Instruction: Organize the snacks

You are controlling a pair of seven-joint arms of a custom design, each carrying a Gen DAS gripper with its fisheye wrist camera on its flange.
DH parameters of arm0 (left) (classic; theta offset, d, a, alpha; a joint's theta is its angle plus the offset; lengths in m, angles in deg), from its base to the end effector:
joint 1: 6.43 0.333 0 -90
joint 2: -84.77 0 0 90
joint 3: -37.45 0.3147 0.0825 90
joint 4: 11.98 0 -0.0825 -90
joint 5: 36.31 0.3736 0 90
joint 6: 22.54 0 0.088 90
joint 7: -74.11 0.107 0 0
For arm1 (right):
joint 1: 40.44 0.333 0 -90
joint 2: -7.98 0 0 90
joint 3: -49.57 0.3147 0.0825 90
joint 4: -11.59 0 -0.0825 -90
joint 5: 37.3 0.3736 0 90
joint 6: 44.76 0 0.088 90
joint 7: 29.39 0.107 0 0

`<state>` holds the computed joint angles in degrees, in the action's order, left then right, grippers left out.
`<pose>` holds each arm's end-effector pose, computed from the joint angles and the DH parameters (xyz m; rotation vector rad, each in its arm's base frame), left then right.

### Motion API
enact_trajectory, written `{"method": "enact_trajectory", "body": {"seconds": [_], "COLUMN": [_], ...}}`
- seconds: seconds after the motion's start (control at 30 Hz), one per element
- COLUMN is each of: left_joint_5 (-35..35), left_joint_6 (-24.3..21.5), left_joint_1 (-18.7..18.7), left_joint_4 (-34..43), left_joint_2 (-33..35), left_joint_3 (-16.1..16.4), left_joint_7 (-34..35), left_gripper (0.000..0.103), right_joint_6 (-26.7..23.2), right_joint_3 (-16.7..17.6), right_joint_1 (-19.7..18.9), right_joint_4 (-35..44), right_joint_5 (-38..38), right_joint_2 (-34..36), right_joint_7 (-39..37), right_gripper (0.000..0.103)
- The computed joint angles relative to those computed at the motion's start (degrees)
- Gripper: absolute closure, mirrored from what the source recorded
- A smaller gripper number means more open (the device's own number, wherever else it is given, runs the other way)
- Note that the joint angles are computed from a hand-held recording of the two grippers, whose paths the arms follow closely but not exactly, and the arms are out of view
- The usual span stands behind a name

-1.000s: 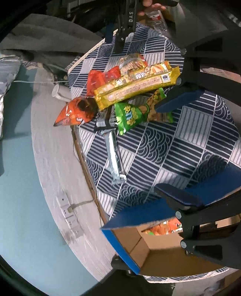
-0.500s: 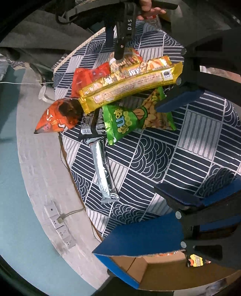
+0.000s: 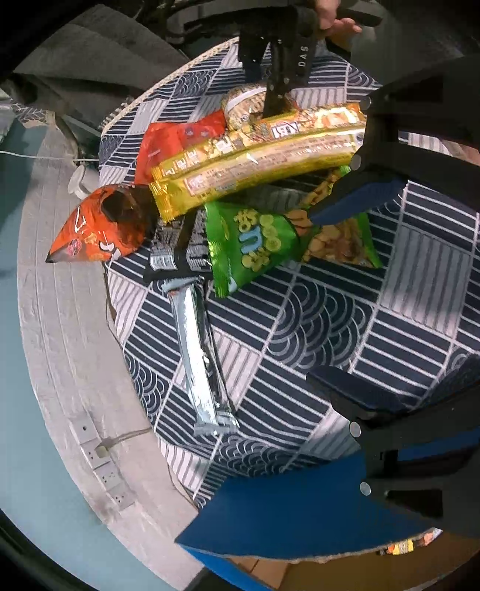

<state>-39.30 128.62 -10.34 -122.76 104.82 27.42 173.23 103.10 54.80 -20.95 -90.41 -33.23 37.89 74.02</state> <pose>0.6248 -0.1457 0.3518 -1.6895 2.3898 -0.4816 0.6170 0.2754 0.2990 -2.1368 1.8869 -0.0599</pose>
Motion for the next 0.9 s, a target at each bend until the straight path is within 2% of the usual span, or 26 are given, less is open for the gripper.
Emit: {"method": "enact_trajectory", "body": {"seconds": [0.1,0.43,0.67,0.73,0.77,0.83,0.9], "left_joint_5": [-0.85,-2.74,-1.76,-2.02,-2.22,-5.29,-4.33], "left_joint_6": [-0.30,-4.16,-3.35,-3.51,-4.18,-4.66,-4.10], "left_joint_1": [-0.10,-1.07,-1.55,-1.19,-0.89,1.12,-0.03], "left_joint_4": [1.39,7.74,8.56,8.61,8.87,8.50,7.89], "left_joint_2": [1.18,6.73,8.80,9.11,9.36,9.28,8.72], "left_joint_3": [-0.54,-1.37,-1.25,-1.53,-1.76,-3.80,-2.81], "left_joint_7": [0.09,-1.30,-2.12,-1.48,-0.85,2.27,2.04], "left_gripper": [0.023,0.023,0.025,0.043,0.048,0.066,0.066], "right_joint_6": [-0.93,2.11,3.89,3.99,4.02,3.90,3.86], "right_joint_3": [-0.41,-1.53,-1.70,-1.66,-1.59,-1.46,-1.45], "right_joint_1": [-0.12,-1.43,-2.14,-2.17,-2.28,-2.24,-2.02], "right_joint_4": [-1.36,-10.05,-11.91,-11.25,-11.14,-10.29,-9.60], "right_joint_5": [-0.07,-0.64,-0.99,-1.18,-1.09,-1.07,-1.28], "right_joint_2": [-1.53,-8.32,-9.46,-8.97,-8.95,-8.48,-8.05], "right_joint_7": [0.62,3.62,4.17,4.35,4.31,4.40,4.67], "right_gripper": [0.057,0.057,0.057,0.057,0.057,0.057,0.057]}}
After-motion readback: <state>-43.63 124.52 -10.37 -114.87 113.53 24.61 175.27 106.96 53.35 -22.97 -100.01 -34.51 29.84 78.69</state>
